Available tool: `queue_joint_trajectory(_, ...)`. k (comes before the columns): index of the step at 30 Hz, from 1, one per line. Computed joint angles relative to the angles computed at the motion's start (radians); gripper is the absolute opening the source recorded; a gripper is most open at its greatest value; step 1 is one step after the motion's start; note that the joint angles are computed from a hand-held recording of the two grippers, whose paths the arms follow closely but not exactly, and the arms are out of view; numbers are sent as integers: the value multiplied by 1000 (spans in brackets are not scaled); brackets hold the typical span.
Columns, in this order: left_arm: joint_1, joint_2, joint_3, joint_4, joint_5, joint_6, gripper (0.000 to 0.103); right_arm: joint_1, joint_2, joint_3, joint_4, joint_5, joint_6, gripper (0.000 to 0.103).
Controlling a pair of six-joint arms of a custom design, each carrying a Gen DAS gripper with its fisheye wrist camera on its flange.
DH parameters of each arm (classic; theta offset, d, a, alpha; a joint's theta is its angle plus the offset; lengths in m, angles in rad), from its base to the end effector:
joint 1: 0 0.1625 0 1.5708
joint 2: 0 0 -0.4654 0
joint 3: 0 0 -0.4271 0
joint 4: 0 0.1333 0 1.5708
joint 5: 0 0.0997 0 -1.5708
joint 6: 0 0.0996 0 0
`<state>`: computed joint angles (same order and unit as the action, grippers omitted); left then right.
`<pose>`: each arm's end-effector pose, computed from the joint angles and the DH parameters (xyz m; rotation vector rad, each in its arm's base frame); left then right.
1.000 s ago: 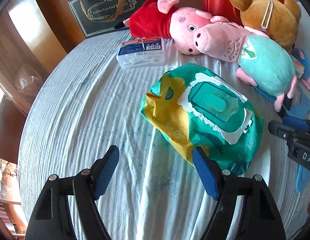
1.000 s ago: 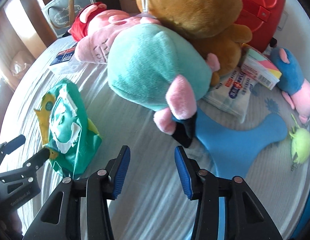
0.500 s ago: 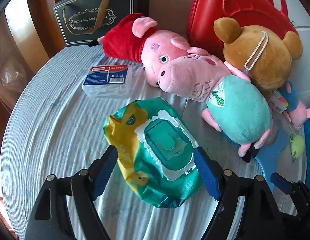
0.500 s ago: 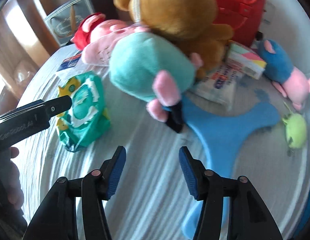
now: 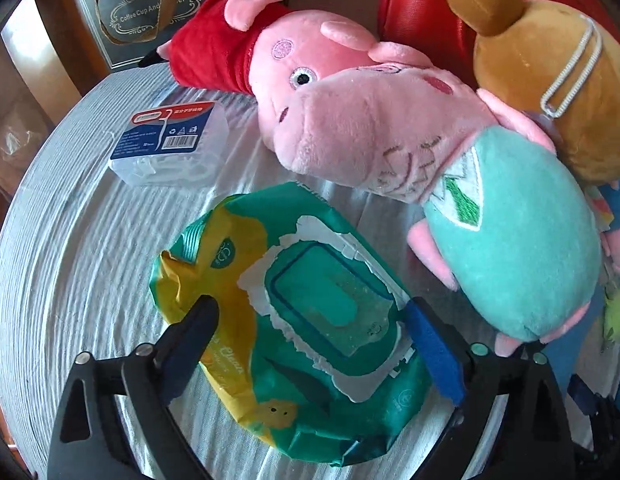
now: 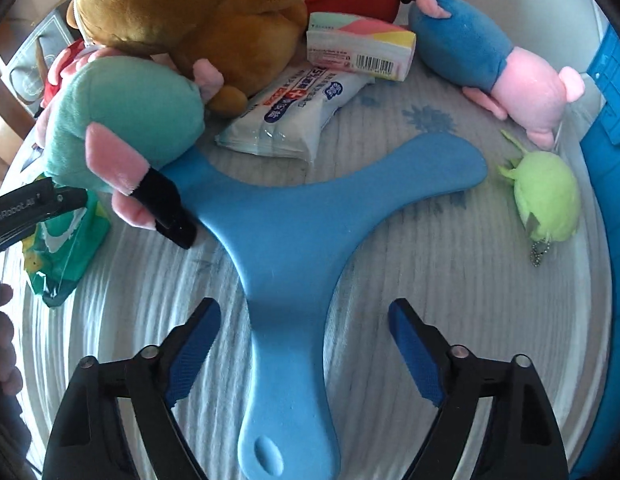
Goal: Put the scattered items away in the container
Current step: 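Close left gripper on green wipes pack while right gripper grasps blue toy's arm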
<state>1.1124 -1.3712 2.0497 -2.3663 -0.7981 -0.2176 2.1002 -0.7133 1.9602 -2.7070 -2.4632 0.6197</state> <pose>-0.0536 -0.5669 0.2914 0.2325 2.3999 -0.4583 0.3411 -0.4725 -0.0110 -0.0427 -2.2909 0.4890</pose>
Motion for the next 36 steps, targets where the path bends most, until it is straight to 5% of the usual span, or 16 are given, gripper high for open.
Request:
queue_joint_trajectory(1, -8, -17, 17, 0, -5, 13, 80, 6, 3, -1, -15, -4, -23, 40)
queue_joint_trajectory(4, -42, -82, 84, 25, -13, 56, 72, 12, -5, 1, -2, 23, -30, 38)
queue_joint_trajectory(9, -76, -230, 168, 167, -49, 58, 72, 44, -41, 57, 12, 98, 3, 37)
queue_joint_trajectory(14, -110, -337, 174, 321, -67, -64, 72, 84, -80, 108, 72, 141, 73, 37)
queue_joint_trajectory(17, -146, -365, 171, 333, -54, -163, 83, 93, -100, 125, 84, 139, 107, 38)
queue_joint_trajectory(21, -132, -297, 139, 330, -28, -248, 86, 103, -111, 124, 87, 108, 110, 59)
queue_joint_trajectory(25, -90, -172, 99, 418, 51, -383, 86, 102, -103, 116, 89, 104, 107, 59)
queue_joint_trajectory(28, -93, -158, 132, 403, 119, -377, 97, 91, -99, 136, 67, 104, 110, 62)
queue_joint_trajectory(31, -101, -192, 177, 321, 122, -297, 96, 89, -78, 128, 54, 71, 86, 70)
queue_joint_trajectory(34, -131, -242, 226, 269, 124, -225, 85, 107, -54, 120, 29, 30, 52, 52)
queue_joint_trajectory(36, -158, -282, 250, 267, 114, -198, 72, 110, -60, 119, 39, 45, 51, 50)
